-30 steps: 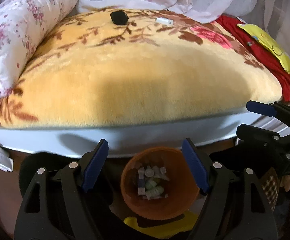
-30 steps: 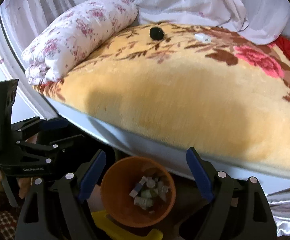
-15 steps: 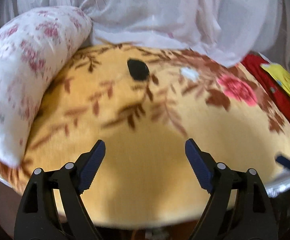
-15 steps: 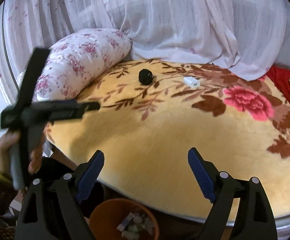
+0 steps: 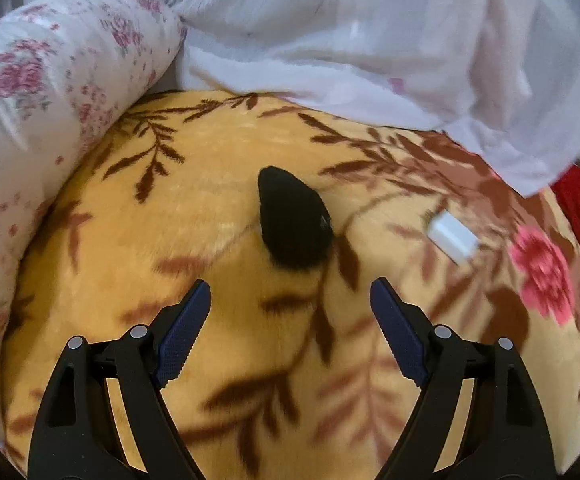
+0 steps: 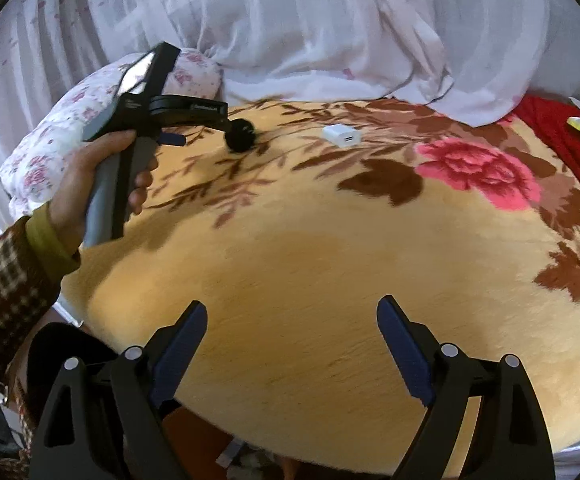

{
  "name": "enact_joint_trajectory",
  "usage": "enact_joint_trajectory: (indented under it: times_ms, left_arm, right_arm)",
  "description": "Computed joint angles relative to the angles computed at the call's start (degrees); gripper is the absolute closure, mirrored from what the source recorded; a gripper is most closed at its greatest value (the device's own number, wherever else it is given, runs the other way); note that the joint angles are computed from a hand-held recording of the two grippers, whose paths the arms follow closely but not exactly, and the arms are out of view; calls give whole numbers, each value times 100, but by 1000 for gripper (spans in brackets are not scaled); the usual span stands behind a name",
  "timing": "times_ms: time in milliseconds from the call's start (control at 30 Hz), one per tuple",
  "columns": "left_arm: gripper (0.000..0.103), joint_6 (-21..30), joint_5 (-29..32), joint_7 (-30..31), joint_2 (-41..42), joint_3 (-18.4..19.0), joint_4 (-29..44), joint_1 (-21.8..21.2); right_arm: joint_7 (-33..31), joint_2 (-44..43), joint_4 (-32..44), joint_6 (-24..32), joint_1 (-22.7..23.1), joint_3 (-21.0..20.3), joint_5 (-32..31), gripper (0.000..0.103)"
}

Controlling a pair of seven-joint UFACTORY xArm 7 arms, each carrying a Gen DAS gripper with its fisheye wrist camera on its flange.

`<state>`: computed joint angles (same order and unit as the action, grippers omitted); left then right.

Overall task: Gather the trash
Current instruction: 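Grasp the black pouch with the left tool while the right tool grasps the white charger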

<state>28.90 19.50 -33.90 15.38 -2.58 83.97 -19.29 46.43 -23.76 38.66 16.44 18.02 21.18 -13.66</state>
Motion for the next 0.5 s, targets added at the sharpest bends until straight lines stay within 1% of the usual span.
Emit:
enact_joint_trajectory:
  times_ms: [133, 200, 300, 333, 367, 400, 433, 467, 500]
  left_arm:
    - [23, 417, 237, -147, 808, 221, 1050, -151]
    - [23, 778, 348, -122, 1256, 331, 1686, -254]
    - [23, 1144, 244, -32, 1775, 392, 2402, -278]
    - [23, 1100, 168, 17, 1836, 376, 2454, -248]
    - [31, 891, 91, 85, 1834, 341, 2376, -200]
    - [63, 727, 35, 160, 1785, 317, 2268, -177]
    - [62, 659, 73, 227, 1690, 350, 2132, -226]
    - [62, 384, 231, 144, 1445, 421, 1756, -308]
    - [63, 158, 233, 146, 1293, 564, 1506, -433]
  right_arm:
    - [84, -41, -91, -138, -140, 33, -110, 17]
    - [70, -65, -133, -166, -168, 37, -146, 16]
    - [75, -82, -186, -250, -235, 70, -208, 16]
    - [122, -97, -194, -274, -305, 117, -254, 16]
    - [165, -107, -191, -276, -361, 159, -291, 16]
    - [182, -124, -186, -252, -400, 175, -321, 16]
    - [191, -134, -173, -212, -426, 182, -342, 16]
    - [204, -147, -163, -187, -451, 186, -363, 16]
    - [203, -159, -161, -183, -455, 173, -371, 16]
